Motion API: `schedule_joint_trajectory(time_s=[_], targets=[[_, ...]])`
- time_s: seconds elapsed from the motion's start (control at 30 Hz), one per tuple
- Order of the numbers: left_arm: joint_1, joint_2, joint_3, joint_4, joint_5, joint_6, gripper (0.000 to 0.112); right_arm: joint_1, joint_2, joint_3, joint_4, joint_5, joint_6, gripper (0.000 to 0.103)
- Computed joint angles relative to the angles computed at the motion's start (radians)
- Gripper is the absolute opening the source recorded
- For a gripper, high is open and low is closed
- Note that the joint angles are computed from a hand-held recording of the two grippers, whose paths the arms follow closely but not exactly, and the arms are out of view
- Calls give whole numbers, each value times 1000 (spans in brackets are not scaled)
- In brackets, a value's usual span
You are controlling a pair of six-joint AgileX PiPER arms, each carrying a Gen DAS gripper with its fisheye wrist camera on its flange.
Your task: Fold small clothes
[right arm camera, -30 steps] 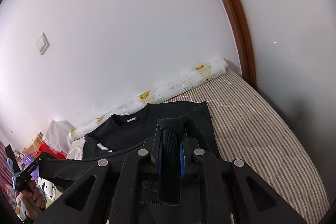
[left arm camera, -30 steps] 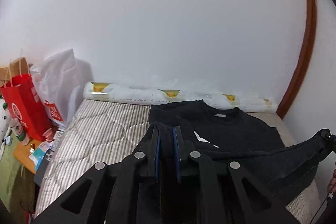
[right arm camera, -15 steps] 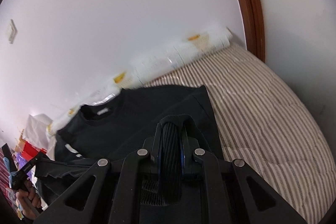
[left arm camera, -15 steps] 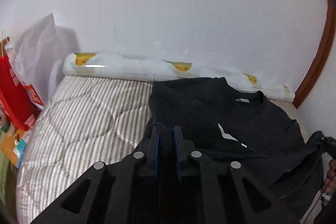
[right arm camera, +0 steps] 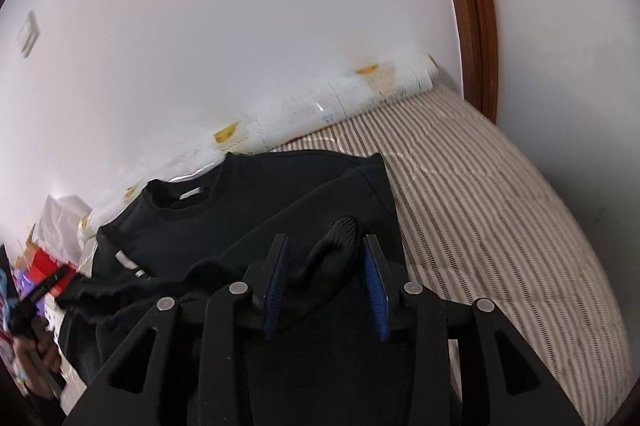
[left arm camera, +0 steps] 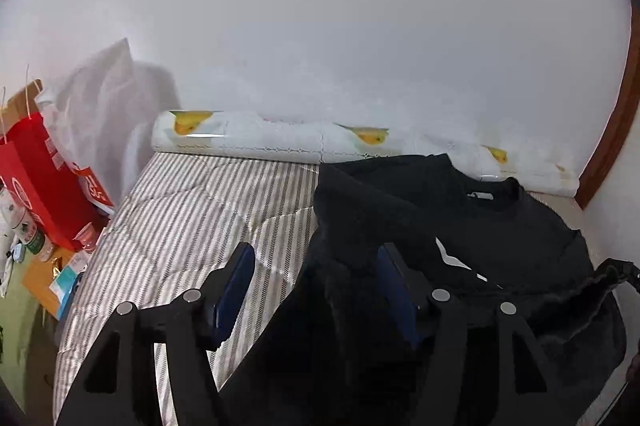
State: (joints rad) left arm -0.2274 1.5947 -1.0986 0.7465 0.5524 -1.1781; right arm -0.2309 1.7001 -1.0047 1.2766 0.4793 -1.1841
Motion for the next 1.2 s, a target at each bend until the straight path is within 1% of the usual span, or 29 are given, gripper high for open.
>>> schedule_joint_trajectory(time_s=[0.1,0.27,0.33,0.4,0.53,0.6,0.7,0.83,0.93,1.03,1.07,1.1,1.17,1.2], targets=[[-16,-59,40,21,12,-25,65,-13,-75,67,34,27,-71,37],[-41,-141,125,49,-10,-63,66,-9,-168,163,64,38,-172,37],[-52,-160,155,36,-18,-52,66,-1,-179,184,57,40,-180,37],[-66,-165,182,44,-24,-74,66,11,-174,201,54,37,-192,37],[-79,-131,206,-1,-64,-42,66,61,-135,199,29,-25,-176,37],[-85,-102,199,-21,-81,-14,66,88,-97,171,2,-51,-138,37],[-93,-39,159,-27,-80,19,66,116,-38,113,-73,-77,-44,37],[-64,35,82,-60,-103,79,66,149,54,-9,-269,-98,193,37],[-36,81,12,-59,-115,93,66,156,120,-114,-396,-93,340,37],[-10,127,-66,-49,-96,92,66,156,175,-215,-531,-77,493,37],[0,133,-77,-61,-101,105,66,155,193,-247,-559,-70,530,37],[16,138,-84,-82,-119,127,66,151,202,-262,-555,-65,530,37],[26,151,-96,-98,-121,147,66,144,217,-288,-551,-55,523,37],[31,161,-105,-113,-117,168,66,141,221,-294,-549,-57,517,39]])
